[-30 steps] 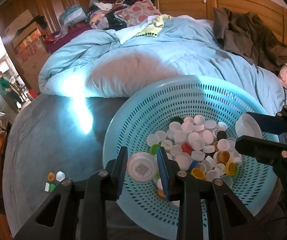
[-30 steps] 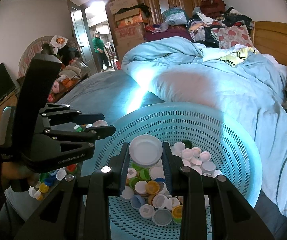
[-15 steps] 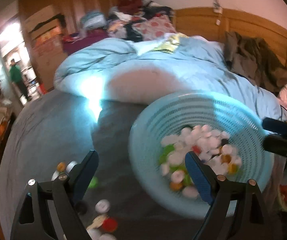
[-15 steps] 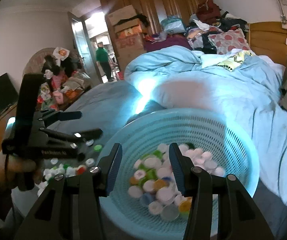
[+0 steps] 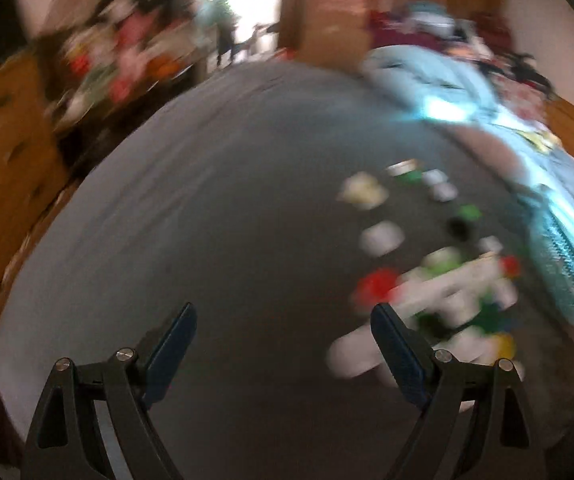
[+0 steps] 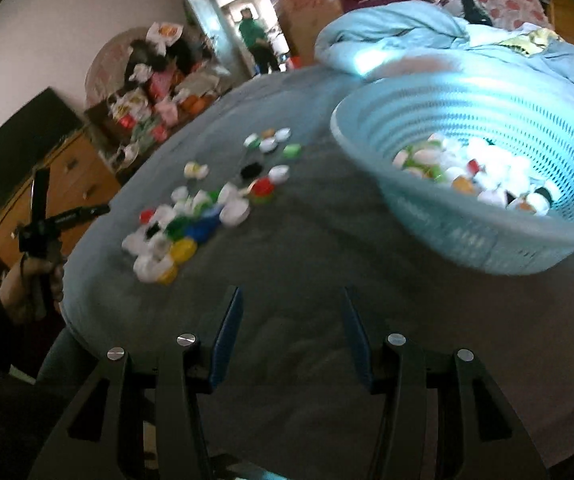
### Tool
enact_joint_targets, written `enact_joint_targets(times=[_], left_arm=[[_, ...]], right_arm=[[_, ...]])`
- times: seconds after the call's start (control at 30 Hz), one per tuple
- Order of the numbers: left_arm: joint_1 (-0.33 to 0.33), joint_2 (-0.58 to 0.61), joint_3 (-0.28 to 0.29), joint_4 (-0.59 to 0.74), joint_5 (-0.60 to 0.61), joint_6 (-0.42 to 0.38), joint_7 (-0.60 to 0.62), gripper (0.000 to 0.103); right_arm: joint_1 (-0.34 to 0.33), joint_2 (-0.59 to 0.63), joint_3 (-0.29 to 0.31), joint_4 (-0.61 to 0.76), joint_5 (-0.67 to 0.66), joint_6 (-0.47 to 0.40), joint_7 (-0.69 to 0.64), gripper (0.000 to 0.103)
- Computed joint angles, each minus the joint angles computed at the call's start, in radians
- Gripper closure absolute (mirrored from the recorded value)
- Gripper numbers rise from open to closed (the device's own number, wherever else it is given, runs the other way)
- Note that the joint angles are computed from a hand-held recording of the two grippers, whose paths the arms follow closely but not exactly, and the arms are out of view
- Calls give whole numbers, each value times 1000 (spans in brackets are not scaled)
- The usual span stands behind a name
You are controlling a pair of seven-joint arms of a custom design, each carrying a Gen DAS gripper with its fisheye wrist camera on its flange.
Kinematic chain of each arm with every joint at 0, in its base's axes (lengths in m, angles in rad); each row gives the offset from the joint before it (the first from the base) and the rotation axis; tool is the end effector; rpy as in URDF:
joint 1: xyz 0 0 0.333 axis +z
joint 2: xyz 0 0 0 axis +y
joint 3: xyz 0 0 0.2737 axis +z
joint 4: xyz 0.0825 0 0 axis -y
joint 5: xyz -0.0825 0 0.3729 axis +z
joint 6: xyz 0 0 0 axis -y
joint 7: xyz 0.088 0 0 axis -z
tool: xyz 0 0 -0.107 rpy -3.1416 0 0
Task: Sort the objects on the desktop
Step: 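Return the left gripper to the pile and grasp a white cap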
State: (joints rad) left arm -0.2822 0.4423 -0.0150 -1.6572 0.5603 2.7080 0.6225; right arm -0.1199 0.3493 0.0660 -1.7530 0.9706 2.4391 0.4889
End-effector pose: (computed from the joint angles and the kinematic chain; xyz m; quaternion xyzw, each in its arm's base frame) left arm 0.6509 -0.2174 0.3862 -0.7322 0.5892 -0.2550 0.2276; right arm 0.6522 -0.0371 0.3734 -0.7541 0.5251 -0.0634 0.3893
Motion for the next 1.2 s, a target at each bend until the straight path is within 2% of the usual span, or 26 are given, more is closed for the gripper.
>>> enact_joint_targets(times=[0.07,0.17,0.3,0.47,0.6,0.63,0.7,0.73,0.77,0.87,1.0,1.1,1.2], left_arm=[[24,-29,-9,-80,-20,33,12,11],[62,-9,-63,-100,-84,89,159,11],[56,89,-115,5,-160,115,363,11],[28,191,-121,139,-239,100,510,11],[-12,214,-68,161,-257,122,511,11],[-18,210,-58,155,-259,127,508,14],[-39,191,-20,124,-253,157,460,38],[-40,177,-11,100,-254,174,442,57],[-35,163,-8,72,-262,200,421,70],[-31,144,6,27,-284,255,370,69],[-127,137,123,15,-213,255,244,69],[-135,141,133,18,-166,247,201,69],[-130,141,130,18,-136,250,177,69]], right_arm=[[12,-12,1,-26,-3,26,11,58],[34,-23,-2,-44,-26,49,58,58],[61,-38,-1,-58,-82,63,108,58],[90,-73,5,-101,-119,91,120,58],[109,-85,4,-127,-141,107,136,58],[113,-85,4,-129,-147,109,142,58],[118,-85,3,-129,-159,105,156,58],[120,-85,4,-128,-163,102,157,58],[123,-86,6,-128,-167,104,155,58],[133,-78,8,-109,-195,85,161,58],[151,-40,25,-42,-226,63,158,59],[170,23,45,70,-263,52,152,59],[200,134,63,253,-341,15,170,59]])
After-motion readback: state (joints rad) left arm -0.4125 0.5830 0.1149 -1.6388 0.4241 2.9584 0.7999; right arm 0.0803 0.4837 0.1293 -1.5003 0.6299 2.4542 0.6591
